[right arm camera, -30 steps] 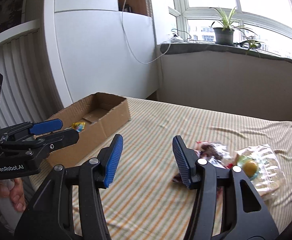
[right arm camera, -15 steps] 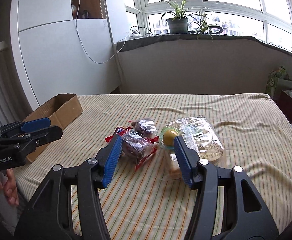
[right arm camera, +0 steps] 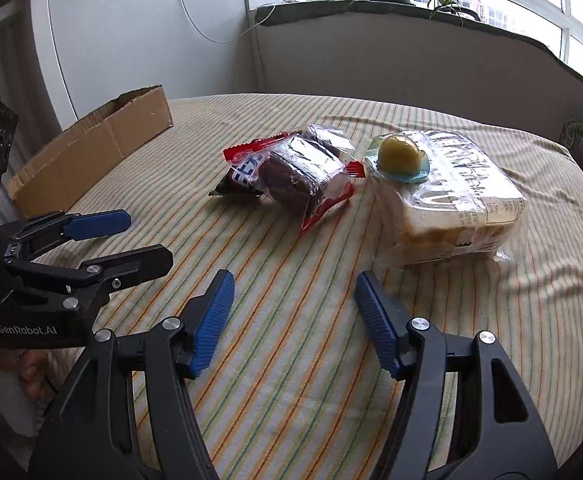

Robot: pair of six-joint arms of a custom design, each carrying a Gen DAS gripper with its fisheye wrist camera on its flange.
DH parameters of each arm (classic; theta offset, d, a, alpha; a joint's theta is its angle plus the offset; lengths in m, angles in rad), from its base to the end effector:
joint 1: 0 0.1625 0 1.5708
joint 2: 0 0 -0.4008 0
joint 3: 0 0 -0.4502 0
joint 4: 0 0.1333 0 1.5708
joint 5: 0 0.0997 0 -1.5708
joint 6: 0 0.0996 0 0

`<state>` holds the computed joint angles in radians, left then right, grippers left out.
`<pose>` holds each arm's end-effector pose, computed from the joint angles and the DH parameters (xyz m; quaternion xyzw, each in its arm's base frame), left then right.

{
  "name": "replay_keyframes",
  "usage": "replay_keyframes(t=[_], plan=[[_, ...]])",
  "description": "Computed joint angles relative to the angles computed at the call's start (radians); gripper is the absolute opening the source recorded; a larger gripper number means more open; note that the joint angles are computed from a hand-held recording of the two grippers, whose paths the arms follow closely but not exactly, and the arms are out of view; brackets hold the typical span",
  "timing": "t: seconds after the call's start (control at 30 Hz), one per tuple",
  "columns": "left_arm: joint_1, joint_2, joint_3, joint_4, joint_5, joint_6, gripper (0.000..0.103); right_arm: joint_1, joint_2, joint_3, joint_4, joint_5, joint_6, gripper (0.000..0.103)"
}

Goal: Organize snacks
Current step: 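Return both tools to the snack pile, then grasp the second Snickers bar with the left tool while the right tool grasps the clear cake bag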

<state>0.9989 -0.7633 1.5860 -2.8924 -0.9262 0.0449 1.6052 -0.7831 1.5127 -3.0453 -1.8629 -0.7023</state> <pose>-0.2281 -0.7112 0.0874 0.2045 0.8995 -0.3060 0.2354 0.1306 -0.7536 0.1426 0.2824 -0.8788 0.2957 0.2461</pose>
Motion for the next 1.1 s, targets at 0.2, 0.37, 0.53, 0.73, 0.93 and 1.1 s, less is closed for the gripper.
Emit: replay_keyframes(t=[0.2, 0.37, 0.53, 0.73, 0.93, 1.1], plan=[[-0.004, 0.011, -0.022, 0.041, 0.014, 0.024, 0.081, 0.007, 0.026, -0.064, 0.064, -0.026, 0.014, 0.069], [0.013, 0.040, -0.125, 0.175, -0.024, -0.032, 0.081, 0.010, 0.060, -0.156, 0.154, -0.045, 0.051, 0.069], [0.022, 0.077, -0.212, 0.272, -0.044, -0.070, 0.081, 0.011, 0.091, -0.249, 0.260, -0.056, 0.055, 0.069], [0.037, 0.093, -0.265, 0.325, -0.103, -0.110, 0.081, 0.021, 0.131, -0.326, 0.352, -0.066, -0.039, 0.069], [0.048, 0.116, -0.329, 0.364, -0.137, -0.143, 0.081, 0.025, 0.164, -0.371, 0.353, -0.064, -0.080, 0.074], [0.047, 0.156, -0.389, 0.389, -0.147, -0.125, 0.081, 0.020, 0.152, -0.362, 0.363, -0.041, -0.075, 0.046]])
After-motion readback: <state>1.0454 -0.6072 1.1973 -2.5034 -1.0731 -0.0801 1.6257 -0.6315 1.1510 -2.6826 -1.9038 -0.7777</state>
